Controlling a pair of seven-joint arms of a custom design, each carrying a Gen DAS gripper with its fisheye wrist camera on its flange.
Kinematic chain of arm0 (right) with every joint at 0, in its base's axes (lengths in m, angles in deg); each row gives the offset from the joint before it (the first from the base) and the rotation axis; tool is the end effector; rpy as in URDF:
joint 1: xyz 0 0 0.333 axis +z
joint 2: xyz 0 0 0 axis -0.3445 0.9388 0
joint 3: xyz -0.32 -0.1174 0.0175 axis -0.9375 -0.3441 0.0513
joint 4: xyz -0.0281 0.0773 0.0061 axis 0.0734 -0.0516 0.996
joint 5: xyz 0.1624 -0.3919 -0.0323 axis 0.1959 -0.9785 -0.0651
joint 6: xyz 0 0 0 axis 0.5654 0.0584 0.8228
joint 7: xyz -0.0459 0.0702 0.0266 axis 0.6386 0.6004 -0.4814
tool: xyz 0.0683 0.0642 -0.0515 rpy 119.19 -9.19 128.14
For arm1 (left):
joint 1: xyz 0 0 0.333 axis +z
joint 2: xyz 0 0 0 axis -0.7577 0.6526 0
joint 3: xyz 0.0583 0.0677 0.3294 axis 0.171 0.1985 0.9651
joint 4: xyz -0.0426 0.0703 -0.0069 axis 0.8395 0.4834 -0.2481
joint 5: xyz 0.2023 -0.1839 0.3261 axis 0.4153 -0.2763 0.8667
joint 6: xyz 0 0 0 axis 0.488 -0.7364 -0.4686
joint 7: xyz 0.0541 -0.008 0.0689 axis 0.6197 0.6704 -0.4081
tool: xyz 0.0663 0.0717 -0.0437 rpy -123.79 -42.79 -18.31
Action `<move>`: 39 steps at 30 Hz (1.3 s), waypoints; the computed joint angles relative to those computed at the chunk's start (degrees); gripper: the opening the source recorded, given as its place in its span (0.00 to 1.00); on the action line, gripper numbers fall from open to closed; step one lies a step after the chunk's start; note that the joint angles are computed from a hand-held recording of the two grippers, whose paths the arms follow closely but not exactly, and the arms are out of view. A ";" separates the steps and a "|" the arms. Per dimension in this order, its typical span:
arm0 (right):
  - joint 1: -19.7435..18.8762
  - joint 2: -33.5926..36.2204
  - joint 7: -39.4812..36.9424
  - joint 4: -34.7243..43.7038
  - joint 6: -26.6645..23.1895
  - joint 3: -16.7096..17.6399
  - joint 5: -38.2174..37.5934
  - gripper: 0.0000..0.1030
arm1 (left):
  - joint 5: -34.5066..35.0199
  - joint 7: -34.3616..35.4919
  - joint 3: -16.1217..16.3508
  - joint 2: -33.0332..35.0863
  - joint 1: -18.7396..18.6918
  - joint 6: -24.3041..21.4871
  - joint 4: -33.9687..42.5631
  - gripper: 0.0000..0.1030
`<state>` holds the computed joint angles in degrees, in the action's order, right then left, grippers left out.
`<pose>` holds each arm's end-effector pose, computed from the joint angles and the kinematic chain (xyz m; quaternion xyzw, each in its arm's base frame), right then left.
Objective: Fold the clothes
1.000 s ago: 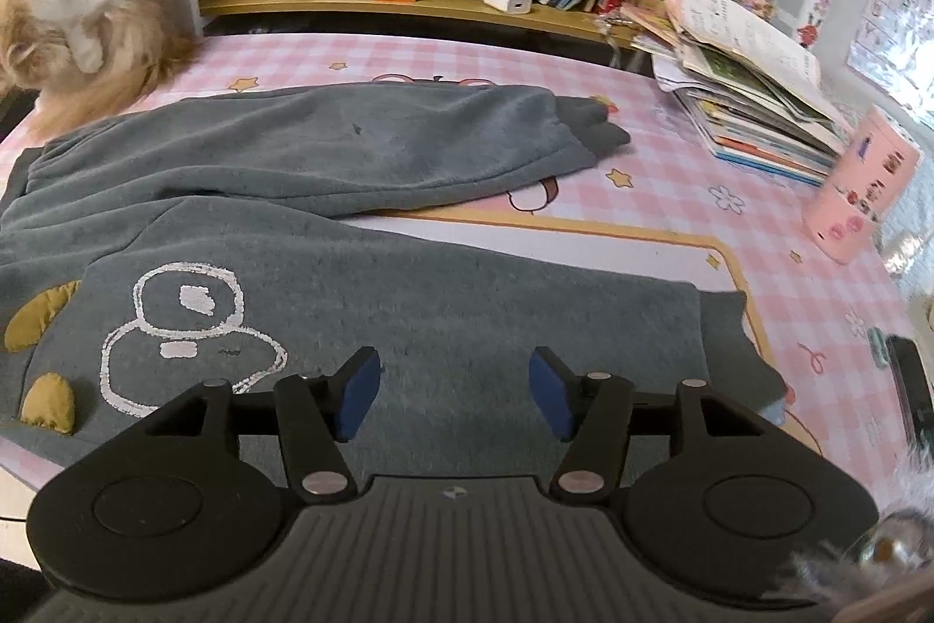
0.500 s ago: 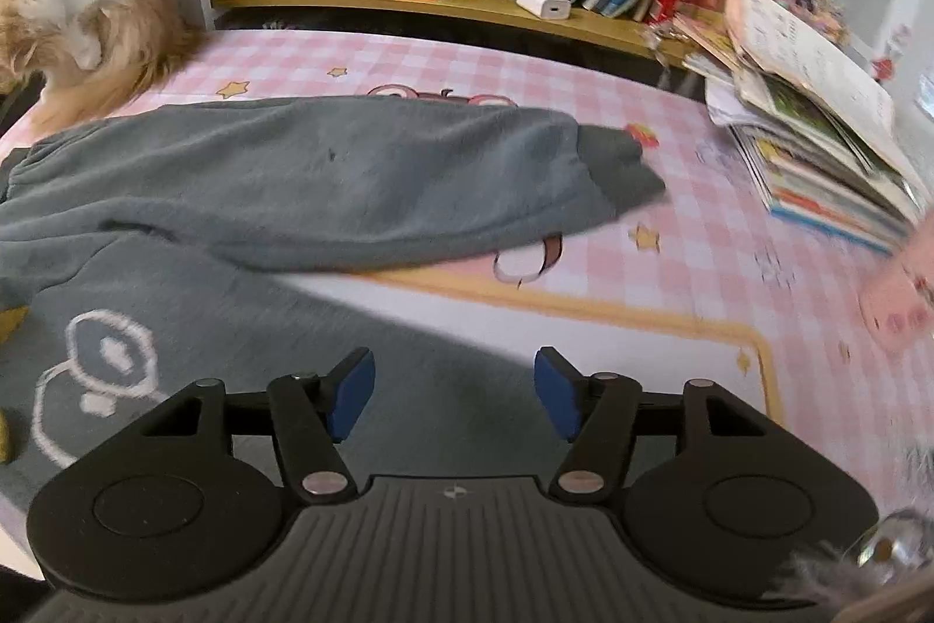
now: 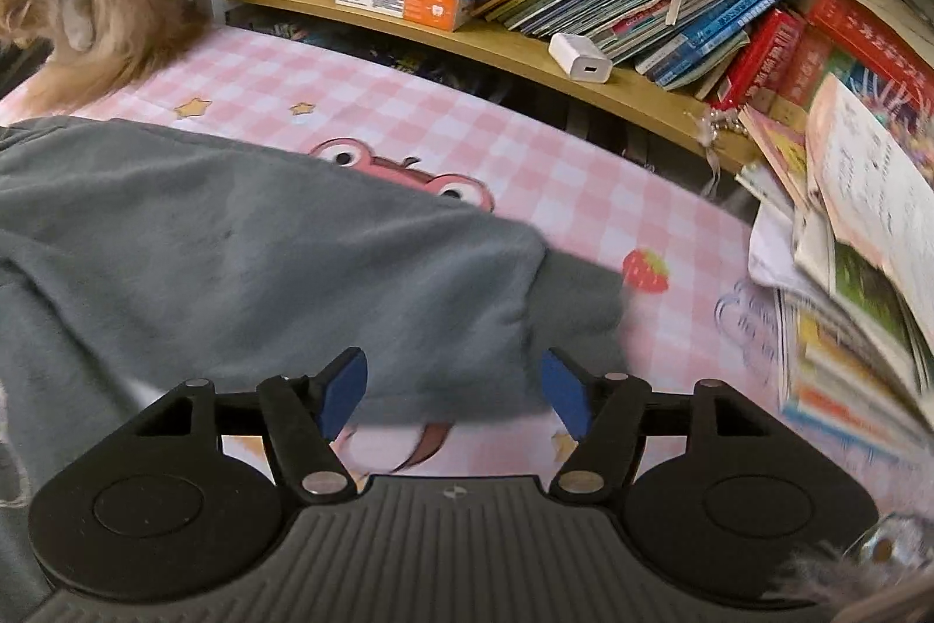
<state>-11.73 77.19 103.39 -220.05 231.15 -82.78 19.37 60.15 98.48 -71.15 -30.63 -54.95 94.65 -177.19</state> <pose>0.5210 0.1183 0.4547 -0.7651 0.5543 -0.2421 0.2209 0.4931 -0.0255 0.4441 -0.6262 0.7049 -0.2680 0.1978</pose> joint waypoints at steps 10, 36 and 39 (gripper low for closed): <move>0.47 9.15 -12.31 9.41 -1.29 -3.09 10.04 0.63 | 8.45 -3.06 -3.33 7.31 3.43 0.41 6.39 0.72; -2.41 21.37 -34.76 23.08 -9.67 0.10 28.94 0.63 | 11.58 4.86 -5.50 17.63 8.12 -6.87 18.57 0.72; -3.30 21.85 -36.83 23.49 -9.79 0.79 31.66 0.62 | 11.53 5.74 -5.61 18.10 8.25 -6.19 18.64 0.77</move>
